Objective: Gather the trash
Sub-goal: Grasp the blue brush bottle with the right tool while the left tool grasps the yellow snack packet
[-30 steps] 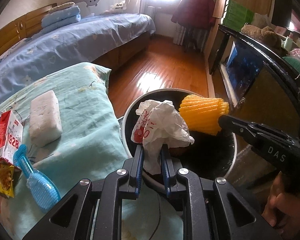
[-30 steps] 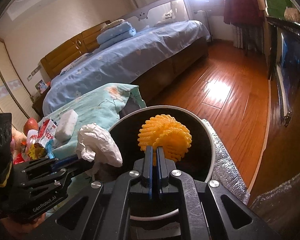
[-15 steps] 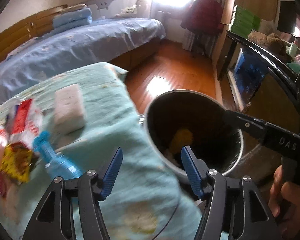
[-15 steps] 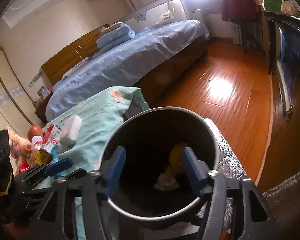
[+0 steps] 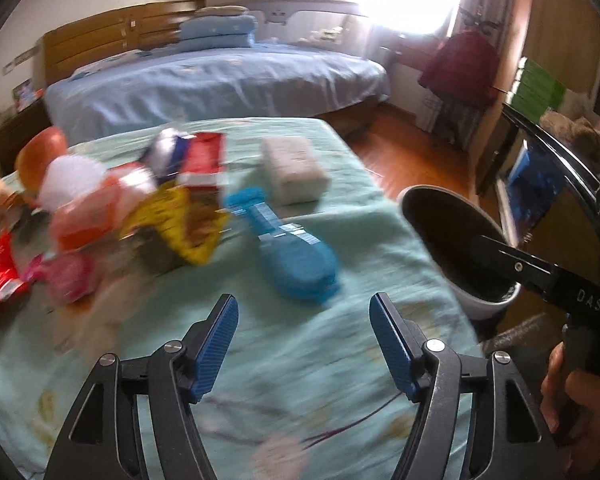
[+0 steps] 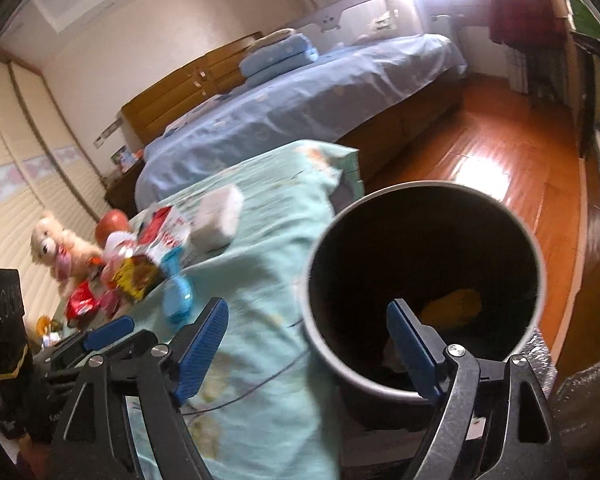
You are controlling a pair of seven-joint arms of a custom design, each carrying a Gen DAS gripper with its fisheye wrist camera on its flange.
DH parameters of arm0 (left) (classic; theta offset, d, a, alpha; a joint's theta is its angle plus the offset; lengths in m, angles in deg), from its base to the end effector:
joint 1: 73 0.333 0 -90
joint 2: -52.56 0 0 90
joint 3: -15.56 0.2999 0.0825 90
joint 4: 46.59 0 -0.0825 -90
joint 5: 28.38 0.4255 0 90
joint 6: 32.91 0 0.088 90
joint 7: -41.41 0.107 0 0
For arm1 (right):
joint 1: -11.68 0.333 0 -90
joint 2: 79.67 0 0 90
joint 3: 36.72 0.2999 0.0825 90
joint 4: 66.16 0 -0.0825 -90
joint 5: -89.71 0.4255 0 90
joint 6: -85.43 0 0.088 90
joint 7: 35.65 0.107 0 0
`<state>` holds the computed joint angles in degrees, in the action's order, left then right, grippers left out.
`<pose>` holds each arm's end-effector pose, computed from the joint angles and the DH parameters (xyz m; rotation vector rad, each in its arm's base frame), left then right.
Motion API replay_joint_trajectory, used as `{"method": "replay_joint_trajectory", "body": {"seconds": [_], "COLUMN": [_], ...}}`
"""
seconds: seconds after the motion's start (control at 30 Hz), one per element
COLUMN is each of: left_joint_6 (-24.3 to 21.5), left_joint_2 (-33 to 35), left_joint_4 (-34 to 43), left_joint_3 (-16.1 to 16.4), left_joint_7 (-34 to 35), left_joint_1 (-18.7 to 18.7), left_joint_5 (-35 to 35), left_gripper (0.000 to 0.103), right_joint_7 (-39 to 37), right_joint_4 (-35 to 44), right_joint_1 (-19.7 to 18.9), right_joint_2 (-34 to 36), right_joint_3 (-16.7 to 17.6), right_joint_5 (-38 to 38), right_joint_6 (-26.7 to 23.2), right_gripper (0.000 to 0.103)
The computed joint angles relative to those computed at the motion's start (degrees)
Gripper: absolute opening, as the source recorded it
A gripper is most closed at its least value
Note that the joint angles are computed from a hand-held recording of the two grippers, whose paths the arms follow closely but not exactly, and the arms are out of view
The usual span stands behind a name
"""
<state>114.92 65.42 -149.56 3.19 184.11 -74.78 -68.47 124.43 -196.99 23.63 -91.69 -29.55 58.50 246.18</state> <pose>0.6789 -0.1499 0.4509 -1.2082 2.4373 -1.0593 0.5247 0.2106 0.4823 -1.2930 2.0207 -0.4895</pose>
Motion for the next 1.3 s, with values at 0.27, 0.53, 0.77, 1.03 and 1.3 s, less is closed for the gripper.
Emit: {"method": "replay_joint_trajectory", "body": {"seconds": [0.27, 0.53, 0.77, 1.03, 1.3], "left_joint_6": [0.83, 0.9, -1.25, -4.33, -7.15], "left_joint_2": [-7.32, -13.48, -14.0, -10.96, -8.85], "left_joint_4": [-8.61, -14.53, -13.47, -9.22, -6.03], "left_joint_3": [2.6, 5.33, 6.78, 6.23, 5.46], "left_joint_7": [1.27, -0.28, -2.08, -5.92, -9.04], "left_joint_1": [1.92, 1.71, 1.81, 2.0, 2.38], "left_joint_5": [-3.4, -4.31, -3.7, 0.51, 2.85], "left_gripper": [0.068, 0.068, 0.065, 0.054, 0.027], "right_joint_7": [-4.96, -10.02, -17.49, -25.58, -29.31], "right_joint_4": [4.52, 9.2, 14.46, 20.61, 25.1], "right_joint_1": [3.48, 6.11, 7.89, 8.68, 8.86], "right_joint_2": [5.33, 9.27, 13.76, 18.91, 22.49], "right_joint_3": [-0.09, -0.35, -0.7, -1.08, -1.42], "right_joint_5": [4.07, 6.91, 10.63, 15.4, 17.43], "right_joint_6": [0.66, -0.16, -1.81, -5.19, -8.26], "right_gripper": [0.083, 0.083, 0.083, 0.081, 0.067]}}
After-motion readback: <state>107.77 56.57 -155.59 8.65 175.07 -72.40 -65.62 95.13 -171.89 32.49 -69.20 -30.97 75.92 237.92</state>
